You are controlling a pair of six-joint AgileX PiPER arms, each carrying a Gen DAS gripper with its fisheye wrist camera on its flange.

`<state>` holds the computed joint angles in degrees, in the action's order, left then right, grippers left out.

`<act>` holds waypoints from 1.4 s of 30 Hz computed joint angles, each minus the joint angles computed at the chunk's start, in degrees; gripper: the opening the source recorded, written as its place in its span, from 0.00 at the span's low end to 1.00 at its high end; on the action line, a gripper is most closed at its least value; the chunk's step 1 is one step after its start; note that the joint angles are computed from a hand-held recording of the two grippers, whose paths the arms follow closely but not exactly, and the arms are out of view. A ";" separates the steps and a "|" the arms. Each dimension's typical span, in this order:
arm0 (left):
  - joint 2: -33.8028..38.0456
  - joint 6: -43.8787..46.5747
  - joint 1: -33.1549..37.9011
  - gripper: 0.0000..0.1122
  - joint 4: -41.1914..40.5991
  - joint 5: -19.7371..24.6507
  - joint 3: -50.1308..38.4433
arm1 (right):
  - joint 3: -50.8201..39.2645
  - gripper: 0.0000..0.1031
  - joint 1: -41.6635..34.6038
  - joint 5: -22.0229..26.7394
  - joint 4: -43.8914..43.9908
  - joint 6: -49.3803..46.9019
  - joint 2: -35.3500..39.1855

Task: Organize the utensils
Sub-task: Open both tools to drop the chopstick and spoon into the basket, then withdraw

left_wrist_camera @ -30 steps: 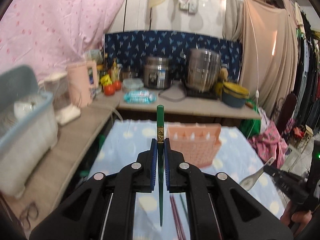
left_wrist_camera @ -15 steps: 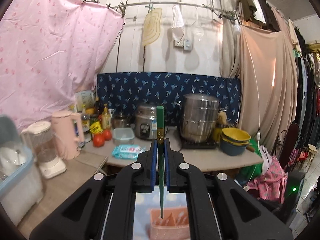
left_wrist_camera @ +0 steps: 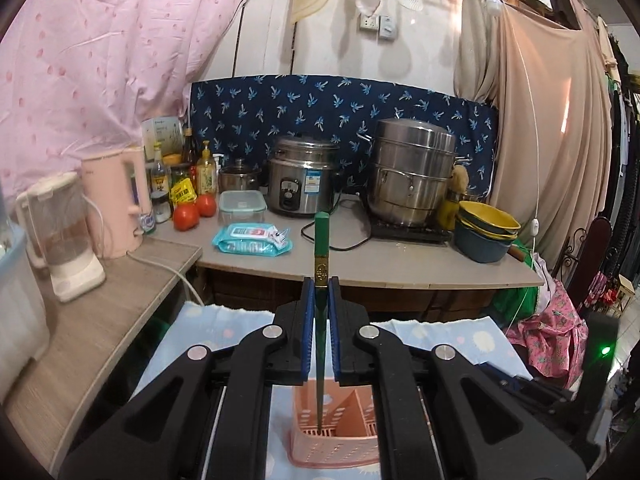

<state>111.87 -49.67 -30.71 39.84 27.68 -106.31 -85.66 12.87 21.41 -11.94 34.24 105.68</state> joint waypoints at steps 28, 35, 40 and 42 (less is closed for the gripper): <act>-28.92 -36.75 -14.22 0.53 16.77 3.95 59.72 | 49.76 0.46 30.93 16.17 -44.96 60.60 -33.92; -29.78 -44.52 -22.17 0.53 18.14 6.58 66.80 | 57.06 0.46 44.85 22.48 -45.67 74.99 -34.08; -30.81 -49.58 -27.23 0.53 19.16 8.60 70.36 | 58.96 0.46 50.77 23.08 -44.42 81.31 -32.95; -30.87 -50.60 -28.51 0.53 18.79 9.03 71.33 | 59.58 0.46 53.03 23.40 -44.50 83.66 -32.45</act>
<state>81.00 -100.27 -59.22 58.63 36.71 -34.99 -26.08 65.90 44.81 -56.44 117.90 73.22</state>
